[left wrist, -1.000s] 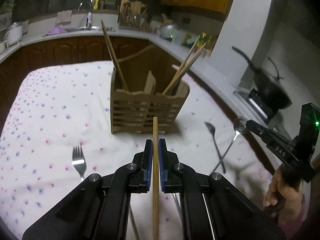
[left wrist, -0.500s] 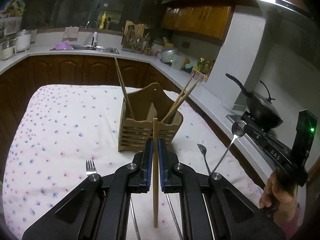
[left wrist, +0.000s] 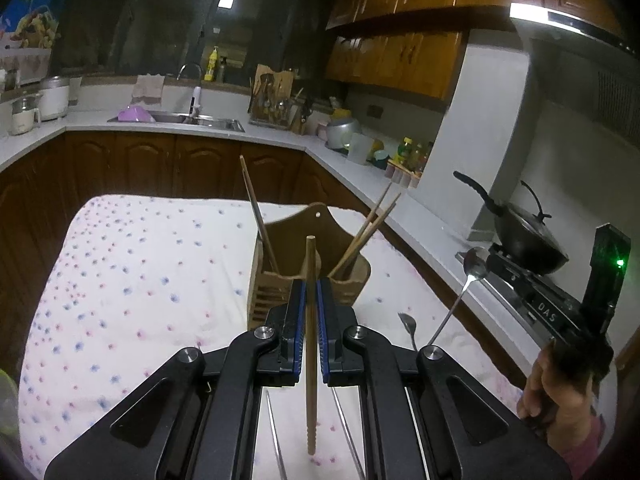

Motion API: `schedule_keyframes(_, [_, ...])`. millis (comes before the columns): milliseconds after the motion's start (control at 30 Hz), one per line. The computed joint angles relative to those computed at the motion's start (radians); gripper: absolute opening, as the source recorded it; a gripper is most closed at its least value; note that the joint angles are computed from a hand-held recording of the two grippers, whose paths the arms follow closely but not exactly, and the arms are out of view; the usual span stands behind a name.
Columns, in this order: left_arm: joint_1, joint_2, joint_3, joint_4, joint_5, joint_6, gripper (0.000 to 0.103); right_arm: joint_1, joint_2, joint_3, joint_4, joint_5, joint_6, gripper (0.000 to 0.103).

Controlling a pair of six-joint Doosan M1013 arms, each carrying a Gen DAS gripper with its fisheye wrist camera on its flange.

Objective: Organize utensils
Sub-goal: 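Lift the spoon and wooden chopstick with both tools over the caddy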

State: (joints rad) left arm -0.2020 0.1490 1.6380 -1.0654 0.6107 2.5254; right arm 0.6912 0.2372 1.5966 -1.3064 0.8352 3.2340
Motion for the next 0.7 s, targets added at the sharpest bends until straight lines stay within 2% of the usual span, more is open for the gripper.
schedule_keyframes(700, [0.000,0.036,-0.089,-0.097,-0.072,0.075,0.005,-0.040,0.038,-0.058,-0.089,0.012,0.020,0.003])
